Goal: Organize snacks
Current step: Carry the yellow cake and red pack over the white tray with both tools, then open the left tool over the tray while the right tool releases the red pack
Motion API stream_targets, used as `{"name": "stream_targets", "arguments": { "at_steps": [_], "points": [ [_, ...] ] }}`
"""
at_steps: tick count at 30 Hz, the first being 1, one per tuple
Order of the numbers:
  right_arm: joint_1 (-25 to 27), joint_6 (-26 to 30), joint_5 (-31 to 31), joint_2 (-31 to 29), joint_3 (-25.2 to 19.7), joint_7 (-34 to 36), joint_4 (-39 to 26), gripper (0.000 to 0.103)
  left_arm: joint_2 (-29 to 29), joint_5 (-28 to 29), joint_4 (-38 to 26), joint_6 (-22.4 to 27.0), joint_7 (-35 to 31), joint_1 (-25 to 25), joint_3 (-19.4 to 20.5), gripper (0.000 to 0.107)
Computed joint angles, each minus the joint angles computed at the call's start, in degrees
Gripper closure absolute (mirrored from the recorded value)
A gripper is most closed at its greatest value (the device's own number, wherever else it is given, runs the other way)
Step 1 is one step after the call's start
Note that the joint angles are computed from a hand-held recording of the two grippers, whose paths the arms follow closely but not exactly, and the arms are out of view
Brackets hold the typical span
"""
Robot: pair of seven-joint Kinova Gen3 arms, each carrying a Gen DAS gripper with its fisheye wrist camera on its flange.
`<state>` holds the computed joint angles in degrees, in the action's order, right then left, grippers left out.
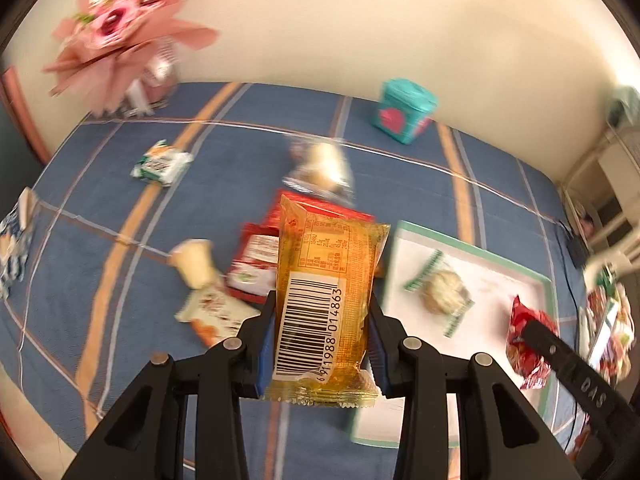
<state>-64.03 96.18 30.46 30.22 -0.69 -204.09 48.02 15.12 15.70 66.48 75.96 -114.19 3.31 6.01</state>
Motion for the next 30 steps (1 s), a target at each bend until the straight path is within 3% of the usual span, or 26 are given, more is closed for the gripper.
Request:
{"name": "stream_targets", "arguments": {
  "at_steps": [5, 19, 30],
  "points": [
    [-0.5, 1.1, -0.5, -4.7, -1.2, -7.0, 7.3, 0.056, -2.7, -0.9, 3.9, -1.4, -1.4, 2.9, 1.2, 0.067],
    [0.5, 4.1, -1.1, -11.2, -7.6, -18.5, 16.6, 0.056, -4.8, -0.9, 7.6, -0.8, -2.5, 7.1, 2.3, 0.067],
    [6.0, -5.0, -7.5, -12.5, -9.7, -17.3, 23.0, 0.056, -2.7, -5.6, 9.1, -0.4, -0.4, 10.2, 2.5, 0.067]
  ]
}}
